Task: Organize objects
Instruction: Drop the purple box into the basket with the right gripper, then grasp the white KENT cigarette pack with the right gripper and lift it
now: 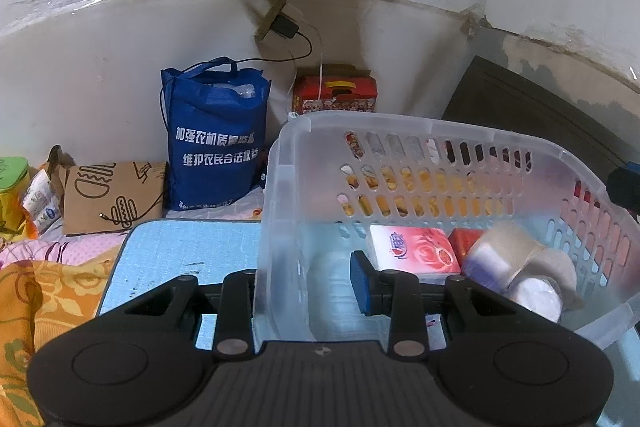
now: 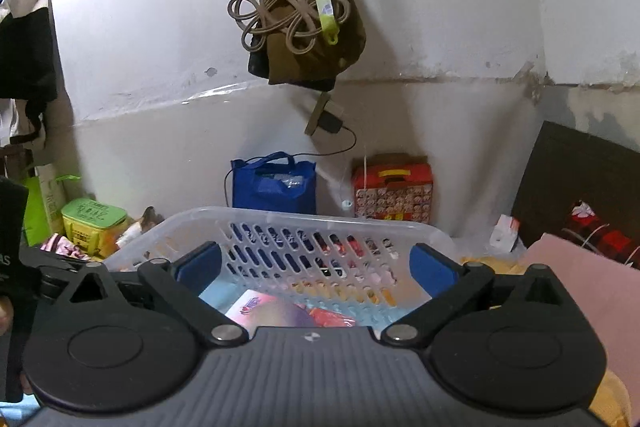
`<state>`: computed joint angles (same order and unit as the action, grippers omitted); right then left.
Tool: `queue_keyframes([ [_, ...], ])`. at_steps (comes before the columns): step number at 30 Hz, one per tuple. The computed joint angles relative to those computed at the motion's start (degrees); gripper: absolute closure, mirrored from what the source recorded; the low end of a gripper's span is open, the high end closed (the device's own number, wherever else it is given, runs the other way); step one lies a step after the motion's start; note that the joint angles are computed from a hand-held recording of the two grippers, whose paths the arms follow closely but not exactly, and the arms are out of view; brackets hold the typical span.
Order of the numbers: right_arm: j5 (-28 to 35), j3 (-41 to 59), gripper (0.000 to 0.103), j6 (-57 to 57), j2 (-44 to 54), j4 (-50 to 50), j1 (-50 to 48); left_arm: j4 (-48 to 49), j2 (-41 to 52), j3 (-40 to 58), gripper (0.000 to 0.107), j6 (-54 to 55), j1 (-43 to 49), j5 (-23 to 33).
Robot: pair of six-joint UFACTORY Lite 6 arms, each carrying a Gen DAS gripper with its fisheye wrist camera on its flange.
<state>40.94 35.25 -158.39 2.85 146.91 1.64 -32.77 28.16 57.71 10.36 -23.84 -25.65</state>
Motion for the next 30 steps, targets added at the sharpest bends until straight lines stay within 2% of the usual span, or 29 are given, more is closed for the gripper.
queue_keyframes([
  [5, 0.57, -0.02, 0.0, 0.07, 0.39, 0.21, 0.04, -0.07, -0.11, -0.24, 0.07, -0.13, -0.19, -0.07],
  [11, 1.16, -0.97, 0.0, 6.8, -1.0, -5.83, -1.34, -1.03, -0.12, -0.24, 0.07, 0.31, -0.49, -0.17],
  [15, 1.04, -2.86, 0.0, 2.63, -3.1, -2.67, 0.25, -0.78, -0.13, -0.28, 0.07, 0.07, -0.39, -0.23],
  [20, 1.89, -3.73, 0.0, 3.41, -3.91, -3.94, -0.3, -0.09, -0.32, -0.57, 0.07, -0.41, -0.29, -0.26],
  [26, 5.43, -7.28, 0.0, 10.24, -7.33, -11.91, -3.93, 0.15, -0.42, -0.69, 0.07, -0.84, -0.29, -0.21],
  [30, 7.37, -11.77, 0.0, 8.21, -11.69, -9.96, -4.16, -0.9, -0.26, -0.45, 0.069, -0.24, -0.58, -0.28],
])
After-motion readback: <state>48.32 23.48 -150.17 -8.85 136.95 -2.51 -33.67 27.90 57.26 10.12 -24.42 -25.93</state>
